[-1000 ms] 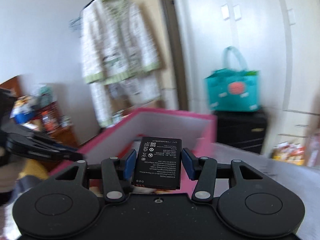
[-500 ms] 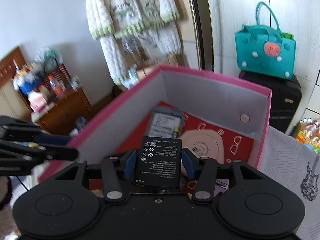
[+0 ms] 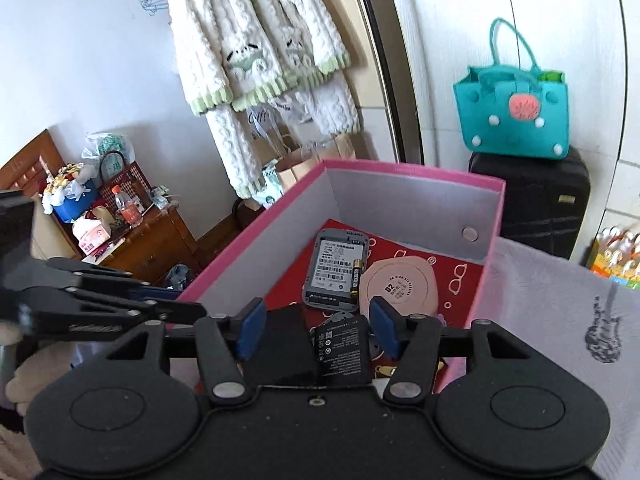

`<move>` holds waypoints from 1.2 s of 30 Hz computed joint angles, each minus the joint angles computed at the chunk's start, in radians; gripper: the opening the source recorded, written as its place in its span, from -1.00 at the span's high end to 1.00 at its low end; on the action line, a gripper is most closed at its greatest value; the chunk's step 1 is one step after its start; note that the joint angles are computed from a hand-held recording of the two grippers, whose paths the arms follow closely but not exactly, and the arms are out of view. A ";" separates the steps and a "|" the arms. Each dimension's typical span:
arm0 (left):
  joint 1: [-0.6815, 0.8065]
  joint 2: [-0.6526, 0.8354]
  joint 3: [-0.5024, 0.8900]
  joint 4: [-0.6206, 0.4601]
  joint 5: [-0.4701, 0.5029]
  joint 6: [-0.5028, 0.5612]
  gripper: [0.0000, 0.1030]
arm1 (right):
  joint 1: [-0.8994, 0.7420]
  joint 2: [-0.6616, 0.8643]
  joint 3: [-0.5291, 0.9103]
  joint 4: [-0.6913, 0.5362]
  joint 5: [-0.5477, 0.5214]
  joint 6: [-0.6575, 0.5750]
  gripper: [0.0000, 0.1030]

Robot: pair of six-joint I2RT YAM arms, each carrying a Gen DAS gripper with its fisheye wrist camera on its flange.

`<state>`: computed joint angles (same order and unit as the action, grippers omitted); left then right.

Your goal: Organize rigid objects

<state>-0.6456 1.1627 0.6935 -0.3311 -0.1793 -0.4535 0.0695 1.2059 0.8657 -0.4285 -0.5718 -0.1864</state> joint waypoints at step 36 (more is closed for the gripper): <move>-0.577 0.086 0.277 -0.398 -0.512 -0.481 -0.78 | -0.415 -0.400 -0.113 -0.303 -0.117 -0.090 -1.00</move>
